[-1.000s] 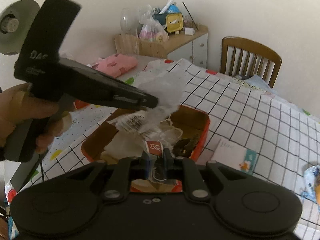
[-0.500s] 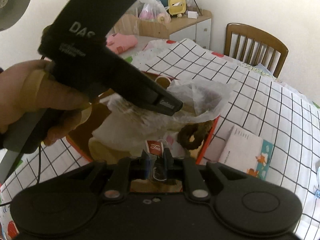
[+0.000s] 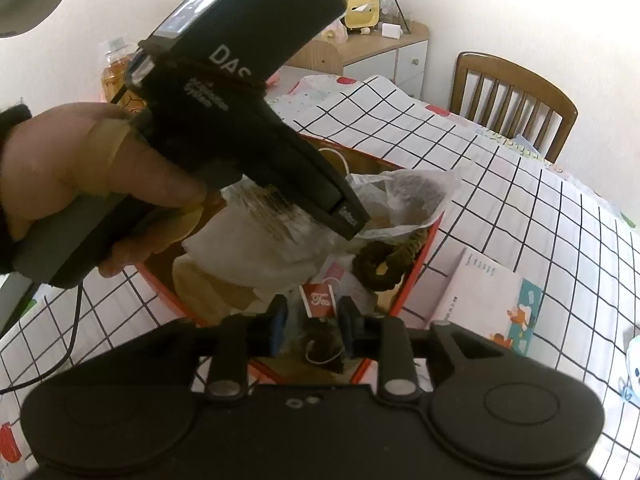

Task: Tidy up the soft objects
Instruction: 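Carry the plastic bag and tea bag with both grippers over the red tin, then open both grippers to drop the plastic bag and tea bag into the tin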

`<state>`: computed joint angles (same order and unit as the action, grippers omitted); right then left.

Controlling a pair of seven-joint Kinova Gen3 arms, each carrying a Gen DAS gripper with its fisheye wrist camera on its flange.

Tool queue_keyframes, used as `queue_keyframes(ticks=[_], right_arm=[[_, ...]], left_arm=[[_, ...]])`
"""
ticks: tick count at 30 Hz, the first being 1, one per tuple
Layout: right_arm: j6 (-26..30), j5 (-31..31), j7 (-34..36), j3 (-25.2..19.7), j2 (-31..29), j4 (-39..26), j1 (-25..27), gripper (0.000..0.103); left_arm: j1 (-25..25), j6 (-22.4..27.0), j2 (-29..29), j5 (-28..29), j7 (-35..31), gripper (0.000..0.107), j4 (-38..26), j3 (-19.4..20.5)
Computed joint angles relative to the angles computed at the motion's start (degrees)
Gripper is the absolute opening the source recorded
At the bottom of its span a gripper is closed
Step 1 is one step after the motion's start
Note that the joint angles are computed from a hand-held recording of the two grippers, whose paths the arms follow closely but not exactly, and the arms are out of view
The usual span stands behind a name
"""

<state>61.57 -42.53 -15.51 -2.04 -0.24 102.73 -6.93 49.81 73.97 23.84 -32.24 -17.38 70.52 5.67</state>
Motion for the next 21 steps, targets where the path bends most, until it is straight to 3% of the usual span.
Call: queue_keyframes(ticks=[8, 10, 11, 14, 21], right_arm=[[0.91, -0.26, 0.6, 0.24, 0.13, -0.44, 0.4, 0.044], [1.21, -0.49, 1.1, 0.36, 0.09, -0.48, 0.55, 0.049], [1.27, -0.68, 1.45, 0.43, -0.04, -0.36, 0.66, 0.05], [1.84, -1.68, 3.15, 0.82, -0.36, -0.07, 1.03, 0.056], [3.57, -4.04, 5.0, 1.95, -0.94, -0.02, 2.12, 0.065]], left_arm=[[0.04, 0.2, -0.46, 0.11, 1.33, 0.015, 0.2, 0.13], [0.19, 0.47, -0.49, -0.19, 1.27, 0.022, 0.15, 0.16], [0.29, 0.4, -0.62, -0.37, 1.42, 0.03, 0.32, 0.15], [0.76, -0.6, -1.38, -1.21, 2.68, 0.074, 1.49, 0.19], [2.17, 0.94, -2.02, -2.85, 3.98, 0.075, 1.21, 0.76]])
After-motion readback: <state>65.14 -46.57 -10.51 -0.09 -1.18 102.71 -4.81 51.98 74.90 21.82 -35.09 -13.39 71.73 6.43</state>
